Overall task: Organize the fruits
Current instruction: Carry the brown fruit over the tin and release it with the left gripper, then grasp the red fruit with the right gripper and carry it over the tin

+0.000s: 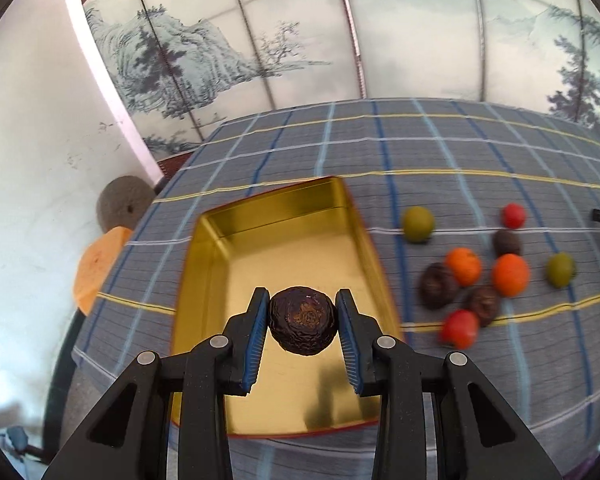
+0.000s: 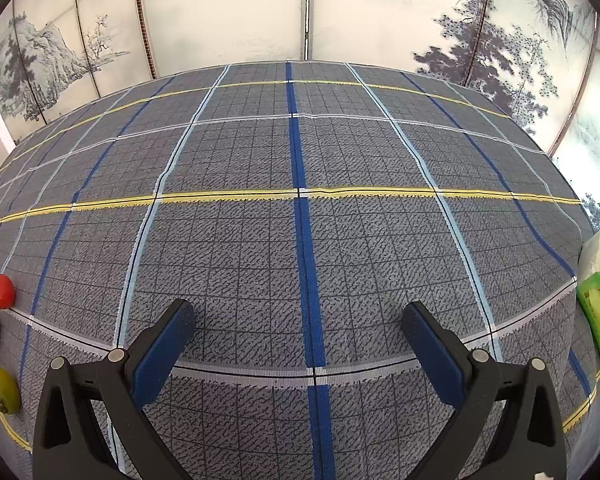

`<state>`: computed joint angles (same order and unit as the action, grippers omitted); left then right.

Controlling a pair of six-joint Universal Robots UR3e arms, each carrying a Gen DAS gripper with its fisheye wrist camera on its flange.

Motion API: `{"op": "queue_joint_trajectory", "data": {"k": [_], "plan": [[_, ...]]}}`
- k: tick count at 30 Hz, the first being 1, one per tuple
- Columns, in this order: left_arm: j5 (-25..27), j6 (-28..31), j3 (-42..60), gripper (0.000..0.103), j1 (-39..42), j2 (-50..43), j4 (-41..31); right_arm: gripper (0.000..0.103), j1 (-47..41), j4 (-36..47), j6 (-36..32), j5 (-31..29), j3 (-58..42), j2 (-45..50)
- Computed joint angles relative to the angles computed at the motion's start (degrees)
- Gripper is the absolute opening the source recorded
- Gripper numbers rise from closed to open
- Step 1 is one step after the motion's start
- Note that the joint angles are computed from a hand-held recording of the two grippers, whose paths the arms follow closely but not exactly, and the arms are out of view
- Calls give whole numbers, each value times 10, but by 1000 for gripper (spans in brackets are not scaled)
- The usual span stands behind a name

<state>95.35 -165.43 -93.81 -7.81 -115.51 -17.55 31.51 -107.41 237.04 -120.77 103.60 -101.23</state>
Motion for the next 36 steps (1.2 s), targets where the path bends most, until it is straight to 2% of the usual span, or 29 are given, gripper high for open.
{"op": "queue_joint_trajectory", "data": {"k": [4, 9, 16, 19, 21, 22, 23, 27, 29, 30, 32, 33, 36], "plan": [[16, 18, 48, 35, 11, -37, -15, 103, 4, 11, 5, -6, -3, -2], [26, 38, 146, 35, 24, -95, -67, 103, 13, 27, 27, -10, -12, 1], [19, 44, 368, 36, 43, -208, -232, 103, 18, 40, 41, -16, -25, 13], [28, 49, 441, 37, 42, -251, -264, 103, 21, 47, 51, -18, -31, 18], [17, 52, 461, 42, 44, -262, -277, 103, 20, 48, 54, -17, -32, 19], [7, 50, 463, 51, 47, -260, -286, 103, 21, 50, 56, -18, -34, 21], [0, 45, 455, 58, 50, -254, -283, 103, 21, 50, 57, -18, -35, 21], [-66, 29, 294, 61, 68, -161, -192, 103, 22, 49, 60, -18, -35, 23], [-72, 34, 182, 69, 67, -112, -95, 103, 26, 43, 63, -22, -31, 19], [-61, 37, 146, 70, 61, -101, -55, 102, 39, 18, 62, -30, -19, 11], [-42, 35, 107, 71, 52, -93, -5, 93, 78, -54, 63, -47, 8, -3], [-51, 28, 88, 71, 55, -89, 13, 85, 105, -92, 62, -48, 13, -4], [-74, 10, 92, 71, 69, -98, 7, 81, 173, -205, 26, -30, 1, 19]]}}
